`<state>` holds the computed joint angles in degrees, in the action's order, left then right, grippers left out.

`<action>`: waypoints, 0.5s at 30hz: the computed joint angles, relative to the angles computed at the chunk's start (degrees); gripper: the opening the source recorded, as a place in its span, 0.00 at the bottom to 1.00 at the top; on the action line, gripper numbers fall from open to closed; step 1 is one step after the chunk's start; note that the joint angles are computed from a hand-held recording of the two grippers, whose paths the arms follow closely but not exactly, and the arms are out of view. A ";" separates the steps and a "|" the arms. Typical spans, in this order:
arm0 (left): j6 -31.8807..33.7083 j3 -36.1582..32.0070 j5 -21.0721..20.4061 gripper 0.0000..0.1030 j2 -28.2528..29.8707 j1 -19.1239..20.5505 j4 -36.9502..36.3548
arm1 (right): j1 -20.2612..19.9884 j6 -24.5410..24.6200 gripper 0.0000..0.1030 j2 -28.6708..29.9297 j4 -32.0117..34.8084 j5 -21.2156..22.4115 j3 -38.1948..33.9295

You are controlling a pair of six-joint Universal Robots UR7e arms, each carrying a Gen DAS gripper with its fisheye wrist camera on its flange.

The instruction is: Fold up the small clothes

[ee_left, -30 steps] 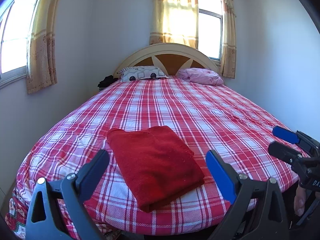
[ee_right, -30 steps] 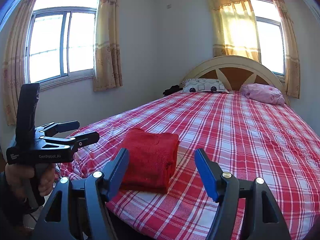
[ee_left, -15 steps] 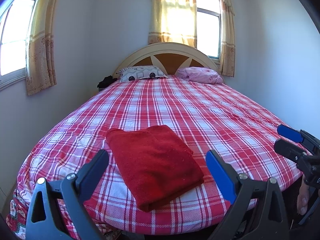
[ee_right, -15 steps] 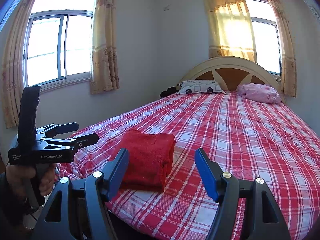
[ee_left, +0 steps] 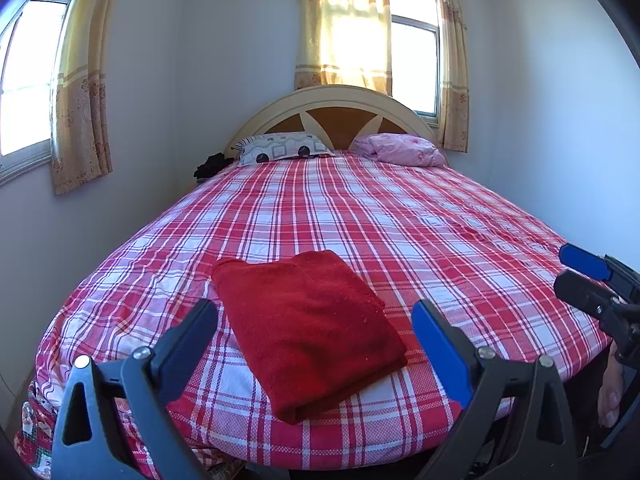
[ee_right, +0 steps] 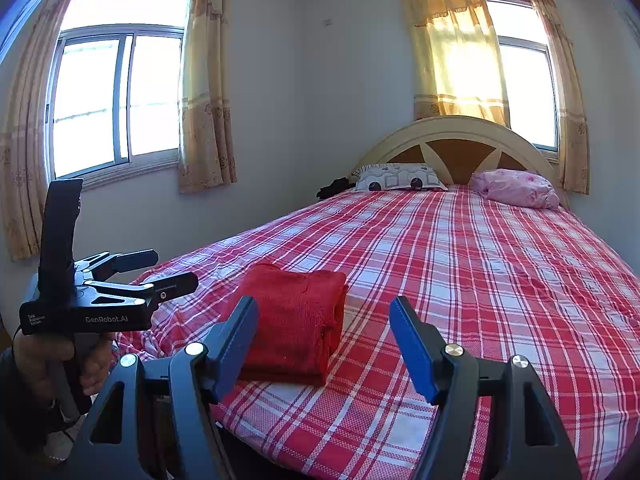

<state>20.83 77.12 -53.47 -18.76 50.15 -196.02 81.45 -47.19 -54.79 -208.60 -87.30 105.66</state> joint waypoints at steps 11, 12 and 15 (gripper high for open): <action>-0.19 0.04 -0.17 0.97 -0.12 0.17 0.55 | -0.04 -0.01 0.67 0.00 -0.26 0.25 0.12; -0.30 0.00 -0.16 0.97 -0.14 0.20 0.79 | -0.07 0.01 0.67 -0.02 -0.31 0.32 0.14; -0.54 -0.23 0.20 1.00 -0.09 0.20 1.14 | -0.08 0.03 0.67 0.00 -0.50 0.37 0.23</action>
